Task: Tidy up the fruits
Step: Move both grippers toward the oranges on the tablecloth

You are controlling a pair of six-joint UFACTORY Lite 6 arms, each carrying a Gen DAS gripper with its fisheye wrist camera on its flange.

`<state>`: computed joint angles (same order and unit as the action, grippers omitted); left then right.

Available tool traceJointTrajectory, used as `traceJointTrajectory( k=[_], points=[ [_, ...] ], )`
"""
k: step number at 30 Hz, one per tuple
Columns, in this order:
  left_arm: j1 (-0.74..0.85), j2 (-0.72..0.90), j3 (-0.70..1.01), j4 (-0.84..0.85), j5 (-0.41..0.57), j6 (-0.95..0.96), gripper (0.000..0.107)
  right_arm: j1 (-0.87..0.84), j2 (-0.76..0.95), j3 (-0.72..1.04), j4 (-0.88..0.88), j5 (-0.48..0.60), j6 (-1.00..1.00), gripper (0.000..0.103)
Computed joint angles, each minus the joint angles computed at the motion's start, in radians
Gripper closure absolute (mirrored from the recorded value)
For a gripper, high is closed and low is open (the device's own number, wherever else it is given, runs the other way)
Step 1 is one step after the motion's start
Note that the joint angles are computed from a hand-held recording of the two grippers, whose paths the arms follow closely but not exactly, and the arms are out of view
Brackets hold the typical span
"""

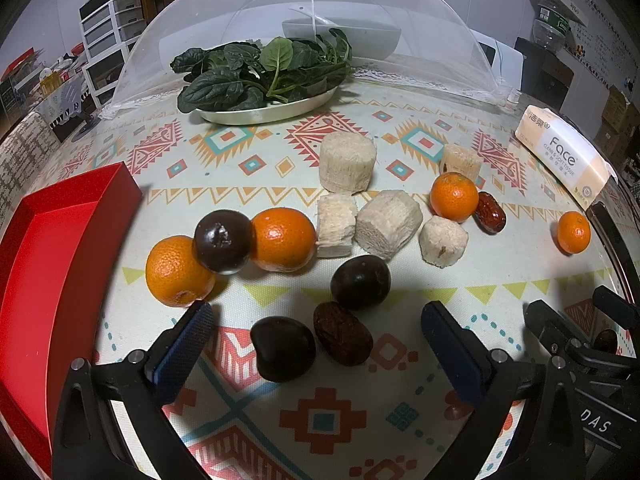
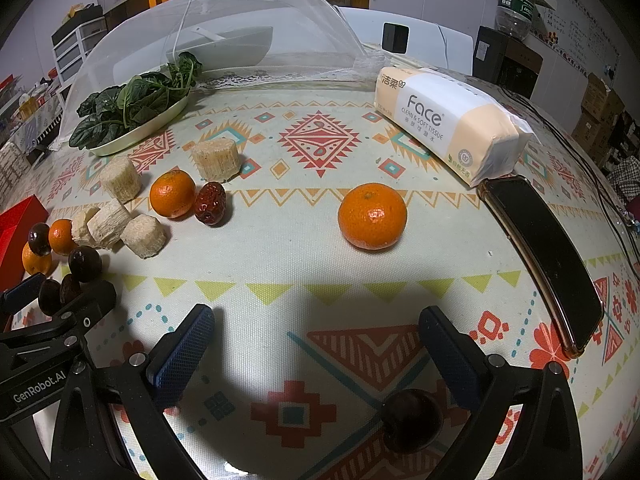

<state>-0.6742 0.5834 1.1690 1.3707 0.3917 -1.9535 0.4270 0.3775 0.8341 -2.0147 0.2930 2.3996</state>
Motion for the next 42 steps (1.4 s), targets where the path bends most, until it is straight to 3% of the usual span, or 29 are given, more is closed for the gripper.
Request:
traceJointTrajectory(
  k=[12, 19, 24, 27, 28, 30, 31, 34, 35, 37, 39, 42],
  points=[
    [0.001, -0.002, -0.003, 0.002, -0.005, 0.0, 0.004, -0.006, -0.004, 0.0, 0.005, -0.016, -0.014, 0.0],
    [-0.017, -0.054, -0.066, -0.061, -0.028, 0.065, 0.004, -0.038, -0.021, 0.015, 0.184, -0.1, -0.263, 0.0],
    [-0.002, -0.059, -0.054, -0.224, -0.052, 0.257, 0.004, -0.042, -0.019, 0.0, 0.038, -0.099, -0.137, 0.0],
    [-0.004, -0.103, -0.098, -0.248, -0.092, 0.286, 0.008, -0.035, -0.022, 0.001, 0.098, -0.095, -0.188, 0.0],
    [-0.005, -0.142, -0.137, -0.188, -0.105, 0.212, 0.016, -0.032, -0.024, 0.002, 0.145, -0.091, -0.226, 0.0],
    [-0.015, -0.278, -0.247, 0.004, -0.098, 0.003, 0.017, -0.036, -0.058, -0.027, 0.118, -0.088, -0.177, 0.002],
    [-0.011, -0.382, -0.324, 0.109, -0.105, -0.097, 0.017, -0.04, -0.102, -0.062, 0.042, -0.088, -0.09, 0.005],
    [-0.048, -0.696, -0.522, 0.317, 0.006, -0.303, 0.017, -0.026, -0.32, -0.212, -0.149, -0.046, 0.108, 0.007],
    [-0.071, -0.801, -0.579, 0.308, 0.064, -0.296, 0.017, -0.008, -0.398, -0.26, -0.144, -0.02, 0.099, 0.007],
    [-0.066, -1.01, -0.683, 0.21, 0.08, -0.181, 0.013, 0.062, -0.604, -0.386, -0.052, 0.065, -0.001, 0.006],
    [0.014, -1.183, -0.771, 0.047, -0.004, 0.029, 0.013, 0.095, -0.771, -0.489, -0.031, 0.073, -0.042, 0.0],
    [0.143, -1.25, -0.843, -0.17, -0.113, 0.265, 0.013, 0.102, -0.881, -0.563, 0.075, 0.003, -0.146, 0.0]
  ],
)
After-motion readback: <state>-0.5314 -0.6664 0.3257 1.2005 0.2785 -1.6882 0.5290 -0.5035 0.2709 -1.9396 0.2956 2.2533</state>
